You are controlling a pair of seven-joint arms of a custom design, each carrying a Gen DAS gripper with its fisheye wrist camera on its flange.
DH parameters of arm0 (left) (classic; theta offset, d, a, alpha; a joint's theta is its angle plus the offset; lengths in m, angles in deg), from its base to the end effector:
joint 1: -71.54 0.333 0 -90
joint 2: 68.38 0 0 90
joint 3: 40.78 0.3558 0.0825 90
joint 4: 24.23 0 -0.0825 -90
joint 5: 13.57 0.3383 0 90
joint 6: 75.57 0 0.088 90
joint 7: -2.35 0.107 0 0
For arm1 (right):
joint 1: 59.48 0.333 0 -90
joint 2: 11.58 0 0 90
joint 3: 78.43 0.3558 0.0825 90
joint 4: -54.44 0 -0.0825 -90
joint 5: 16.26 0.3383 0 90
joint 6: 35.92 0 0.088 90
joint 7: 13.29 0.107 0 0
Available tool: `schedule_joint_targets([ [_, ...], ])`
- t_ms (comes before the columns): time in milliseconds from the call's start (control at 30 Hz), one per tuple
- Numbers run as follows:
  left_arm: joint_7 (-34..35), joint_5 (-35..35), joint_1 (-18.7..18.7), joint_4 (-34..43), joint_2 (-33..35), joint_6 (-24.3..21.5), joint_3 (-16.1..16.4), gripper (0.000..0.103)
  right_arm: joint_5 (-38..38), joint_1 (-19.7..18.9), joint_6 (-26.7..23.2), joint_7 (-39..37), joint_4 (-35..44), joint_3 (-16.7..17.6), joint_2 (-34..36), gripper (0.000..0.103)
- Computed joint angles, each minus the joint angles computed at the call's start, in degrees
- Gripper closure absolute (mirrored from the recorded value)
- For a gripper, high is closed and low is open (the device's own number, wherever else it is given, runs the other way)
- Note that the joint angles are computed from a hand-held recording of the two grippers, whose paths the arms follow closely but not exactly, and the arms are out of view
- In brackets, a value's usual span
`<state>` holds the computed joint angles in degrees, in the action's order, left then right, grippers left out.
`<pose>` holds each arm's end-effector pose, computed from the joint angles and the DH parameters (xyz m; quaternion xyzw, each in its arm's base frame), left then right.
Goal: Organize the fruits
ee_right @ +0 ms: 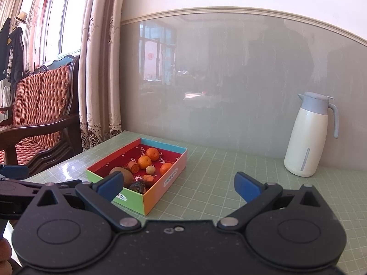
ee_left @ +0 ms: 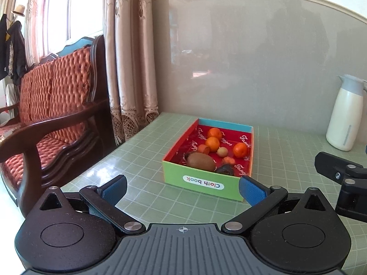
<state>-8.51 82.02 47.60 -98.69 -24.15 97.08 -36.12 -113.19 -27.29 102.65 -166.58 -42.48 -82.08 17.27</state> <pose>0.6690 -0.3323 0.3747 -0.5316 0.6673 -0.3950 0.3407 0.5956 0.3267 0.3943 -0.5162 0.6402 -0.4686 0.3228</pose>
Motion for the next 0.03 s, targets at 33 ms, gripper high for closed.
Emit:
schedule_joint_targets([
  [33,0.33,-0.11,-0.16,0.14,0.09,-0.31,0.13,0.0,-0.01,-0.02,-0.05,0.13,0.03,-0.04,0.01,0.0],
])
